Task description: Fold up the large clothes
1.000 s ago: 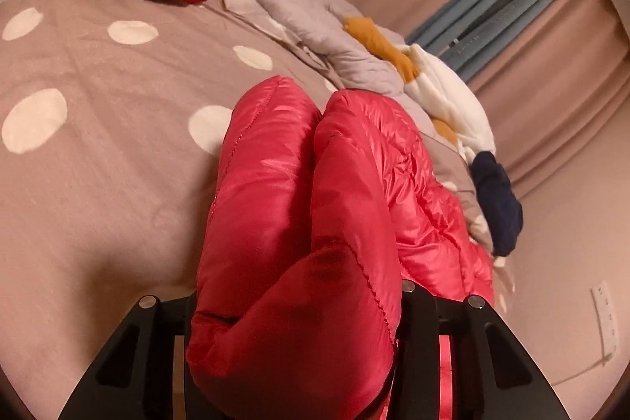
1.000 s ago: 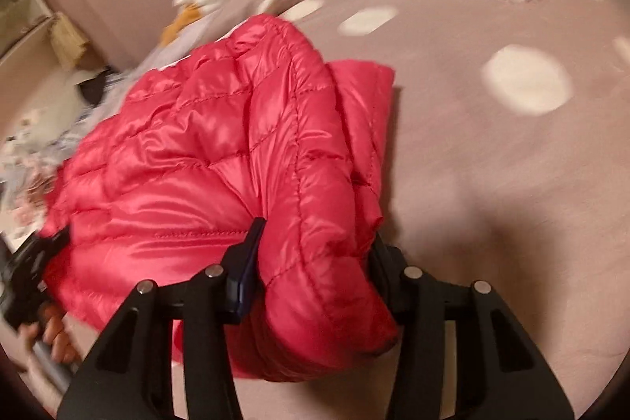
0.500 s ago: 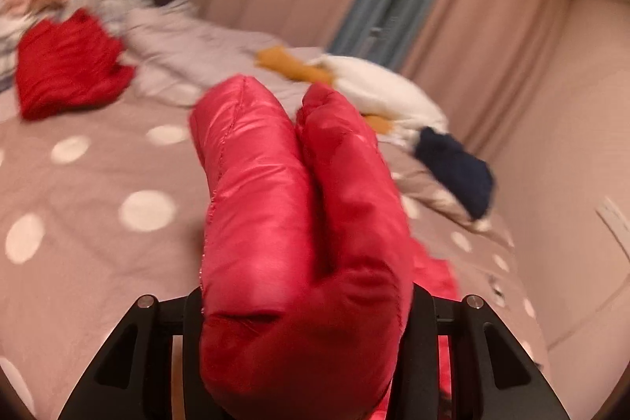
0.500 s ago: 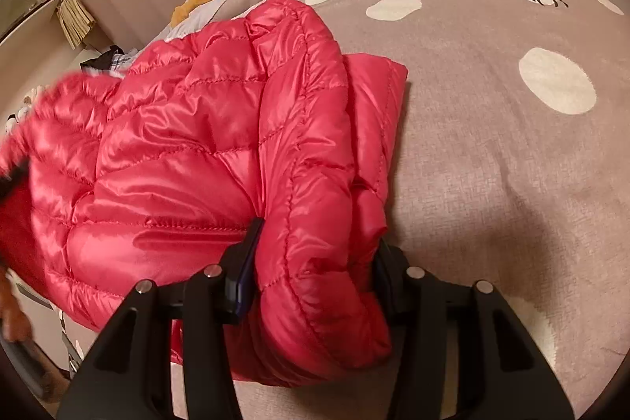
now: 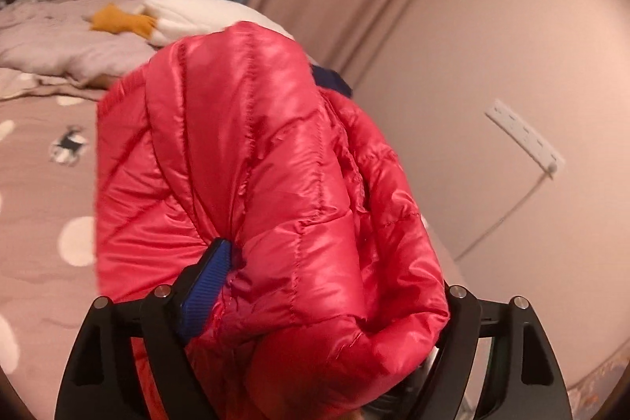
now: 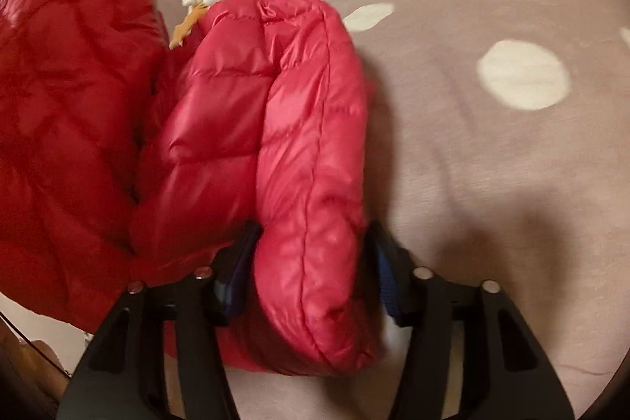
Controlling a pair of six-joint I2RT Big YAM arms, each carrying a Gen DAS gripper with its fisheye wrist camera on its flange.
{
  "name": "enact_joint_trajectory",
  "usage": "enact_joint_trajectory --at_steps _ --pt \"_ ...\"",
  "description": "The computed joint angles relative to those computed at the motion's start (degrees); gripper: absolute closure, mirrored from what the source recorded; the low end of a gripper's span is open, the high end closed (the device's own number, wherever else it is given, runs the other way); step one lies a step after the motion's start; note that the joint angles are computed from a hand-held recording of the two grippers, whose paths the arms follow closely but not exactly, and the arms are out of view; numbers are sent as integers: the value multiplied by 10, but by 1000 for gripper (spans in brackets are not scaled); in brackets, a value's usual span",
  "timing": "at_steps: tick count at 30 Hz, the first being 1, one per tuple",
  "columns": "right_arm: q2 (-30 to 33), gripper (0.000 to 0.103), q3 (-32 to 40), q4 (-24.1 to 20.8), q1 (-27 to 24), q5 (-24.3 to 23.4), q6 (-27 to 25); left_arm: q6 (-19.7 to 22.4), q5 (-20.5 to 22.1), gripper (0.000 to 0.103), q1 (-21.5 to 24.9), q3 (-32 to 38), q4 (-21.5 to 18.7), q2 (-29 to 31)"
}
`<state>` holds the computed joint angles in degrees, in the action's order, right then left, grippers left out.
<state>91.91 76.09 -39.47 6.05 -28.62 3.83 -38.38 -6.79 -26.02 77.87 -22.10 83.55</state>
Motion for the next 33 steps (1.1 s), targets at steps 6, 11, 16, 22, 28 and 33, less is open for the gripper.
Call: enact_joint_trajectory --at_steps 6,11,16,22,28,33 --pt "-41 29 -19 28 -51 62 24 24 47 19 7 57 -43 93" --pt "-63 28 -29 38 -101 104 49 62 -10 15 -18 103 -71 155" --pt "-87 28 -46 45 -126 98 53 115 -116 12 -53 158 -126 205" --pt "-100 28 -50 40 -120 76 40 67 -117 12 -60 149 -122 187" --pt "-101 25 -43 50 -108 76 42 -11 -71 11 -49 130 -118 149" --pt "-105 24 -45 43 -105 74 44 -45 -66 11 -48 90 -85 86"
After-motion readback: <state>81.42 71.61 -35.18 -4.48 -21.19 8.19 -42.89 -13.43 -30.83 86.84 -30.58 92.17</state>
